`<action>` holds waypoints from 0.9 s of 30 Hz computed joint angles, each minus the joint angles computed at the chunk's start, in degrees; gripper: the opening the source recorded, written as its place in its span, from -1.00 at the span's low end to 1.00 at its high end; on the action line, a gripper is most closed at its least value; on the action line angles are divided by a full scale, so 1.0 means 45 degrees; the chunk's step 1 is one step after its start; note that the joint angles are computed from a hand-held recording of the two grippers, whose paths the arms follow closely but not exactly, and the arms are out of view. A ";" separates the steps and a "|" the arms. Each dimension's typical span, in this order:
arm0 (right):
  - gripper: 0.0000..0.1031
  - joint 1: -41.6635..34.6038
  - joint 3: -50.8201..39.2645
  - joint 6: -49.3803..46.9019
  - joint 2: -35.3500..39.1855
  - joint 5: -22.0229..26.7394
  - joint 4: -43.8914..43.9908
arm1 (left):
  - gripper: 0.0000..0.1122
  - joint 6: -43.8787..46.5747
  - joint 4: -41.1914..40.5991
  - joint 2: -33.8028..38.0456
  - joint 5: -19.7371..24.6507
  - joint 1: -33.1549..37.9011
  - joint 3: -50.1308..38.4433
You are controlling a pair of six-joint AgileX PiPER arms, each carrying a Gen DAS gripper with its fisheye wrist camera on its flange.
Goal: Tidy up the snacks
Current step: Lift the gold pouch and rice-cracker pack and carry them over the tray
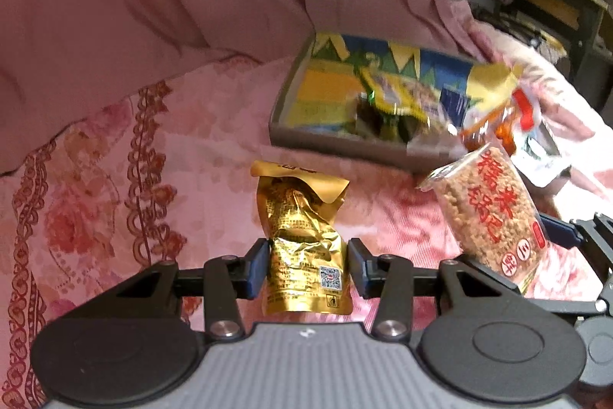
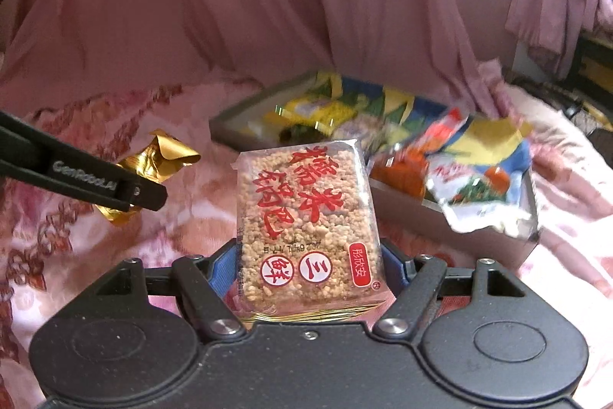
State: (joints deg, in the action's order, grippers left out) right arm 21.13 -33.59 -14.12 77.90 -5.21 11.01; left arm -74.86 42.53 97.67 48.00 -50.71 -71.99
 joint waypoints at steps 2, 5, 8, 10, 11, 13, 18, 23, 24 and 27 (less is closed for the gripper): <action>0.47 -0.0028 0.0101 -0.0039 -0.0260 -0.0383 0.0066 | -0.15 -0.0007 0.0139 0.0052 0.0145 0.0031 -0.0385; 0.47 -0.0419 0.0162 0.2051 -0.0572 -0.0845 -0.2017 | -0.15 0.0345 0.0014 0.0225 0.0383 0.0142 -0.1173; 0.47 -0.0826 0.0203 0.2482 -0.0775 -0.1347 -0.2482 | -0.15 0.0954 -0.0219 0.0563 0.0674 0.0200 -0.2172; 0.47 -0.1062 0.0107 0.2268 -0.0783 -0.1545 -0.2338 | -0.15 0.1429 -0.0311 0.0907 0.0915 0.0187 -0.2955; 0.47 -0.1224 0.0013 0.2430 -0.0721 -0.1641 -0.2535 | -0.15 0.1611 -0.0344 0.1110 0.0993 0.0167 -0.3331; 0.47 -0.1527 -0.0215 0.2389 -0.0477 -0.1896 -0.2592 | -0.15 0.1999 -0.0493 0.1618 0.1110 0.0160 -0.4198; 0.47 -0.2459 -0.0747 0.2573 0.0363 -0.2672 -0.3064 | -0.15 0.2895 -0.1177 0.2930 0.1202 0.0328 -0.6270; 0.47 -0.3384 -0.1308 0.2497 0.1262 -0.3183 -0.3100 | -0.15 0.3652 -0.1741 0.4377 0.1262 0.0644 -0.8435; 0.47 -0.3584 -0.1438 0.2722 0.1462 -0.3219 -0.3260 | -0.15 0.3859 -0.1848 0.4745 0.1334 0.0721 -0.9001; 0.47 -0.4060 -0.1913 0.3641 0.2041 -0.3185 -0.3940 | -0.15 0.4376 -0.2085 0.5660 0.1525 0.0876 -1.0422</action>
